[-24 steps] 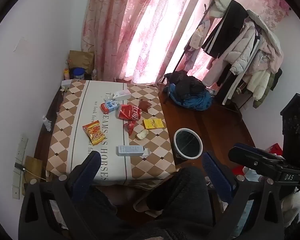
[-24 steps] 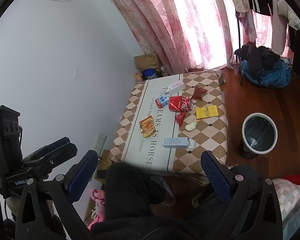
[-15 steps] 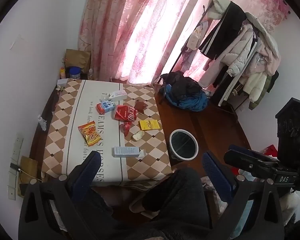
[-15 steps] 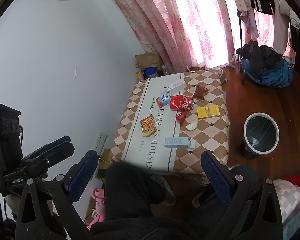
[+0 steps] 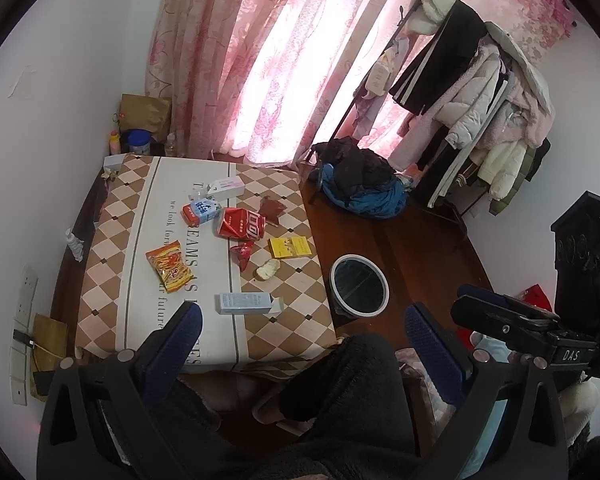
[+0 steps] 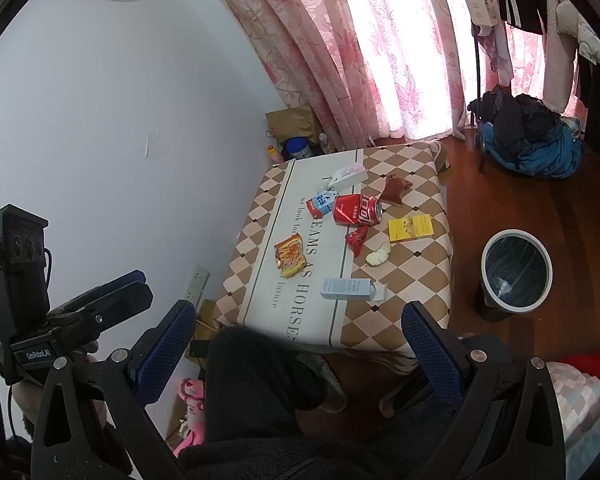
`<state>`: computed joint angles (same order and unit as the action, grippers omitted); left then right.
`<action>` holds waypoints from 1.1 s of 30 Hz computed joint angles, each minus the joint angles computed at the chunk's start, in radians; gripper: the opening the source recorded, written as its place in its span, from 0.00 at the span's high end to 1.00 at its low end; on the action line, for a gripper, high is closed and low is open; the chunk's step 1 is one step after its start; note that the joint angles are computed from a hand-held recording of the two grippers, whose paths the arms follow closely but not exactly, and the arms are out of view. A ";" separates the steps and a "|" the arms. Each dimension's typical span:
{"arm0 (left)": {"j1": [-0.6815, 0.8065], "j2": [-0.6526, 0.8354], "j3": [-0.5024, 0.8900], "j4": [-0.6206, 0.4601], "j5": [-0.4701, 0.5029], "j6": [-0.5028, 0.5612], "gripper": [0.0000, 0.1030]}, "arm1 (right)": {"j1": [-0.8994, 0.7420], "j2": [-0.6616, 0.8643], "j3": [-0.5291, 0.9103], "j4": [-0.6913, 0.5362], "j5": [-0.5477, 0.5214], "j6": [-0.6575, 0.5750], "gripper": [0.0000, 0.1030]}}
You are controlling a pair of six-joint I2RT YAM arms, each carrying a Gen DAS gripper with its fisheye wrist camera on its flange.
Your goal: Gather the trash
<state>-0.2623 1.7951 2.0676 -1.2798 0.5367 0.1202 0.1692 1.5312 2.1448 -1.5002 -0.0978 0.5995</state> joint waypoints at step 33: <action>0.003 0.014 0.042 -0.031 0.011 0.009 0.00 | 0.027 0.039 0.057 -0.011 0.020 -0.013 0.00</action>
